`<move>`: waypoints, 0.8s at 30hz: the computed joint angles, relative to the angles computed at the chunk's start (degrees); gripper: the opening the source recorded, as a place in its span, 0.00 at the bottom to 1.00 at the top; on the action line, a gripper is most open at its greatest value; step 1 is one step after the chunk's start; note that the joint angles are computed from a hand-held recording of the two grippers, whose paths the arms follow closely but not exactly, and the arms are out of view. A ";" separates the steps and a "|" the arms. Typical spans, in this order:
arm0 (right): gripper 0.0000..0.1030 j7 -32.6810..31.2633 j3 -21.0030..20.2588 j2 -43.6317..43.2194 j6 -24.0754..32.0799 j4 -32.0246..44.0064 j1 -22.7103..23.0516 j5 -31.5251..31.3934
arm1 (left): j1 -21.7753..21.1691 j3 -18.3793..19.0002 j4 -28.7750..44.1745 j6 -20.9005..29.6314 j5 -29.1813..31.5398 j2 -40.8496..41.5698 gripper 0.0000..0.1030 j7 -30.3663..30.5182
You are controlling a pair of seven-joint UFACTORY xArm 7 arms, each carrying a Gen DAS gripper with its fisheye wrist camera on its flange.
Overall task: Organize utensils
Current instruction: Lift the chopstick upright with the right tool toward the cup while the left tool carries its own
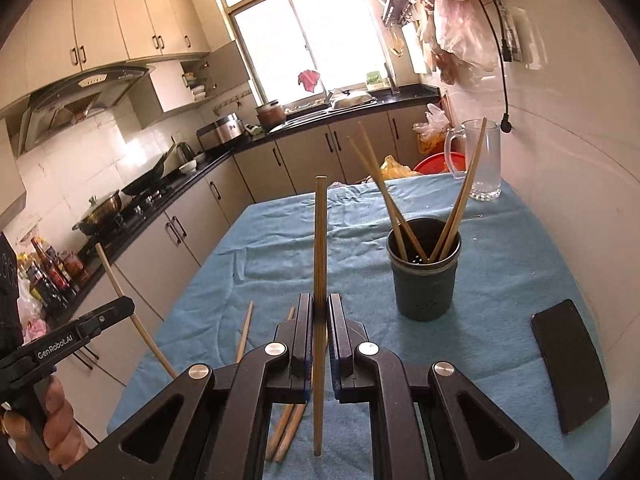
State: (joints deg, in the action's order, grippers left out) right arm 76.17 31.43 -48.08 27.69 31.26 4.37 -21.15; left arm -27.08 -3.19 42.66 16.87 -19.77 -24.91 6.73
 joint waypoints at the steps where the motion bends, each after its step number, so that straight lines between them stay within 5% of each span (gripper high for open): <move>1: 0.07 -0.07 -0.36 -0.20 -0.10 -0.20 0.21 0.11 | -0.05 0.02 0.15 0.01 -0.04 0.05 0.06 -0.05; 24: 0.07 -1.23 -4.69 -12.34 1.87 -5.26 -0.01 4.10 | -1.26 -1.52 5.43 1.09 -0.49 2.86 0.06 1.41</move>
